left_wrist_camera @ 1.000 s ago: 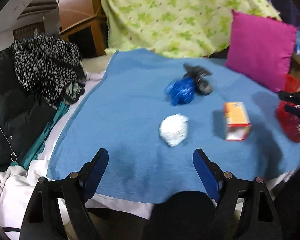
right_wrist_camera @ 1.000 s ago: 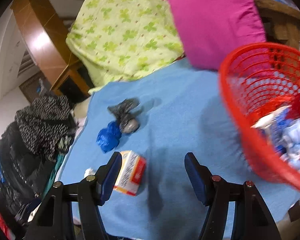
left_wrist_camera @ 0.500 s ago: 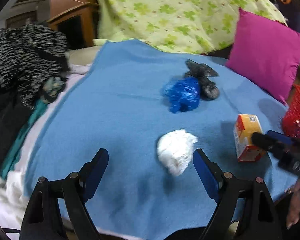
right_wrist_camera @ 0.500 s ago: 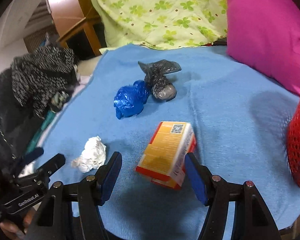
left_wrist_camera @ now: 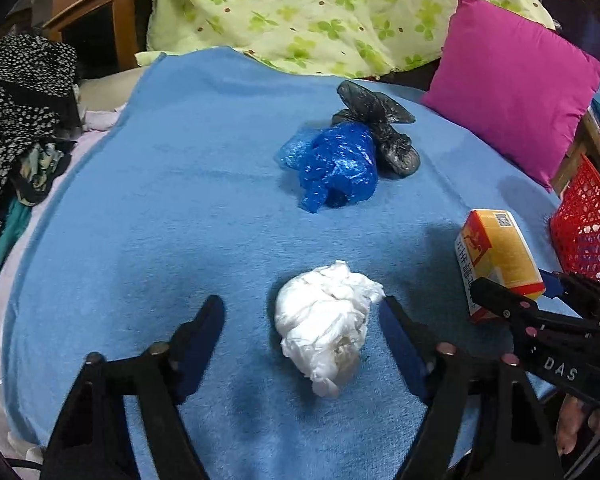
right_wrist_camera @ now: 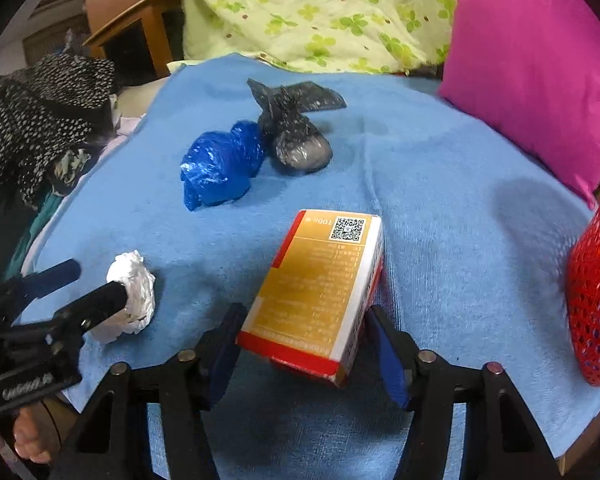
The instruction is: Collect trash
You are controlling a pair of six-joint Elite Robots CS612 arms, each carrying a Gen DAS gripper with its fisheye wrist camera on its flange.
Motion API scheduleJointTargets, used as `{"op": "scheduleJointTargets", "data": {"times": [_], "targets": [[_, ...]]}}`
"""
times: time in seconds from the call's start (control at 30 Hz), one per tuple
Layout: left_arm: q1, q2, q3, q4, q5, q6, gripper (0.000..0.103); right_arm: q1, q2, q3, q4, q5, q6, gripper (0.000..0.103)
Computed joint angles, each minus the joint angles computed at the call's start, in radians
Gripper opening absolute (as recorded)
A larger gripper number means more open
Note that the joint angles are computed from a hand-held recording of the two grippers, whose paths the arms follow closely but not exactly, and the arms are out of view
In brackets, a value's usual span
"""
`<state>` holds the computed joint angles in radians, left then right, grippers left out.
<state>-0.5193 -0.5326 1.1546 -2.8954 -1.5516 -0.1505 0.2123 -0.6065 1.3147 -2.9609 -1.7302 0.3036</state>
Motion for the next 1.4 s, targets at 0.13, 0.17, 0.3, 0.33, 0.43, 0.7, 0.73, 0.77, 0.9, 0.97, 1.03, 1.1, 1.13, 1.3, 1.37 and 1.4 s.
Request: {"op": "scheduleJointTargets", "data": {"times": [0.13,0.17,0.3,0.33,0.43,0.7,0.73,0.77,0.9,0.97,1.03,1.1,1.13,1.3,1.37,1.4], "targets": [[0.003,0.016,-0.035,0.061,-0.030,0.002,0.053,0.003,-0.005,0.013,-0.031,-0.009,-0.035,0.058],[0.003,0.020,-0.043,0.076,-0.041,0.000,0.046,0.002,-0.008,0.020,-0.047,-0.008,-0.036,0.058],[0.002,0.029,-0.050,0.071,-0.043,-0.020,0.044,-0.007,-0.023,0.054,-0.118,-0.001,-0.008,0.055],[0.002,0.029,-0.050,0.067,-0.043,-0.027,0.043,-0.009,-0.026,0.060,-0.124,-0.002,0.001,0.055],[0.005,0.028,-0.045,0.056,-0.051,-0.052,0.041,-0.012,-0.034,0.074,-0.140,-0.011,0.020,0.055],[0.003,-0.013,0.010,0.017,0.028,-0.071,0.040,-0.012,-0.046,0.099,-0.204,-0.028,0.042,0.054],[0.001,-0.022,0.019,0.009,0.049,-0.074,0.040,-0.012,-0.046,0.101,-0.210,-0.029,0.043,0.054],[0.000,-0.027,0.024,0.002,0.063,-0.075,0.040,-0.012,-0.046,0.102,-0.217,-0.030,0.043,0.054],[-0.008,-0.054,0.054,-0.046,0.120,-0.073,0.040,-0.015,-0.051,0.113,-0.249,-0.027,0.049,0.053],[-0.014,-0.069,0.071,-0.073,0.145,-0.068,0.040,-0.018,-0.054,0.120,-0.263,-0.025,0.052,0.053],[-0.020,-0.083,0.086,-0.095,0.161,-0.063,0.040,-0.020,-0.059,0.129,-0.282,-0.027,0.054,0.053],[-0.025,-0.093,0.098,-0.115,0.167,-0.056,0.040,-0.022,-0.064,0.140,-0.301,-0.027,0.056,0.053],[-0.030,-0.100,0.106,-0.129,0.173,-0.049,0.040,-0.023,-0.066,0.144,-0.309,-0.028,0.057,0.053],[-0.047,-0.123,0.131,-0.173,0.190,-0.032,0.040,-0.030,-0.079,0.172,-0.356,-0.030,0.064,0.053],[-0.052,-0.129,0.138,-0.180,0.194,-0.028,0.040,-0.033,-0.083,0.182,-0.374,-0.031,0.066,0.053],[-0.055,-0.133,0.142,-0.184,0.196,-0.026,0.040,-0.035,-0.086,0.187,-0.385,-0.032,0.068,0.053]]}}
